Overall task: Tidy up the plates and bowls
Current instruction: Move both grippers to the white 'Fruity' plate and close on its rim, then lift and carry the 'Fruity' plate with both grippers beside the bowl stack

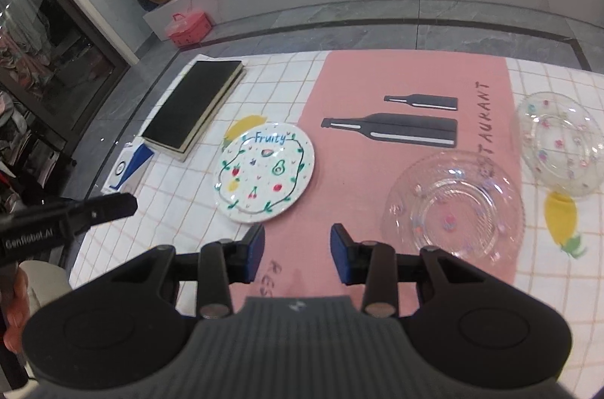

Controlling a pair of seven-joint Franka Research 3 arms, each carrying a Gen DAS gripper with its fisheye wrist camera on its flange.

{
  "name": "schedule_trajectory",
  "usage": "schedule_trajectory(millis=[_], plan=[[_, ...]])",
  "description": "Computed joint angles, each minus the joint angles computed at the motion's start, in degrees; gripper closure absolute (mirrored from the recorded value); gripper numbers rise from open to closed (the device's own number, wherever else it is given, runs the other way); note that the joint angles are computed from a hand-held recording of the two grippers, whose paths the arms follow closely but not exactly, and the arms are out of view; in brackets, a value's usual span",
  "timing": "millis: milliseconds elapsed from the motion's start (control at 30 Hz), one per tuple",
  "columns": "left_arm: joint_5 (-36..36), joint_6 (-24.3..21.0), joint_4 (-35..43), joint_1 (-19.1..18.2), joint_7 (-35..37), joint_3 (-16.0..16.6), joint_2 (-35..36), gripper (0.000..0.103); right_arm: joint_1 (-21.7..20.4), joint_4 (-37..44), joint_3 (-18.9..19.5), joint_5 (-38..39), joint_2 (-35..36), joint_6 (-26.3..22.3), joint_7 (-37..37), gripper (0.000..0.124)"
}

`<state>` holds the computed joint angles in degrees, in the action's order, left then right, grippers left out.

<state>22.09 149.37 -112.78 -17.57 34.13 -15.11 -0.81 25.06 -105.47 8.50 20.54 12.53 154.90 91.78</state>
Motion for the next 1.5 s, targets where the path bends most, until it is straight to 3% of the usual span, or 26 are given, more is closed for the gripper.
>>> schedule_trajectory(millis=[367,633,767,967,1167,1267,1367,1500], plan=[[-6.52,6.42,-0.33,2.84,3.64,2.15,7.26,0.079,1.92,20.39,-2.02,-6.44,16.78,-8.46,2.75,0.087],[-11.05,14.10,-2.40,4.98,4.28,2.70,10.20,0.075,2.25,32.80,-2.33,-6.80,26.75,-13.41,4.73,0.091],[-12.77,15.70,-2.20,5.72,4.97,2.52,11.93,0.075,2.15,37.04,-2.14,-6.27,30.30,-14.56,5.31,0.091],[-11.53,20.12,-2.86,5.72,2.00,3.78,13.03,0.075,1.59,40.42,-1.64,-4.86,33.39,-14.80,5.54,0.097],[-13.40,19.53,-2.63,6.84,2.92,2.78,13.98,0.075,1.05,40.50,-0.80,-3.16,34.07,-13.26,4.64,0.099],[-13.41,21.56,-3.50,6.59,2.29,3.05,14.13,0.075,0.93,40.64,-0.53,-2.58,34.32,-13.19,4.26,0.108],[-12.02,21.85,-3.56,5.70,0.55,3.99,14.23,0.087,0.44,39.70,0.06,-1.37,34.05,-12.30,3.71,0.113],[-8.07,22.55,-3.81,4.19,-2.81,5.92,14.18,0.091,-0.32,37.91,1.03,1.26,33.54,-10.38,3.47,0.116]])
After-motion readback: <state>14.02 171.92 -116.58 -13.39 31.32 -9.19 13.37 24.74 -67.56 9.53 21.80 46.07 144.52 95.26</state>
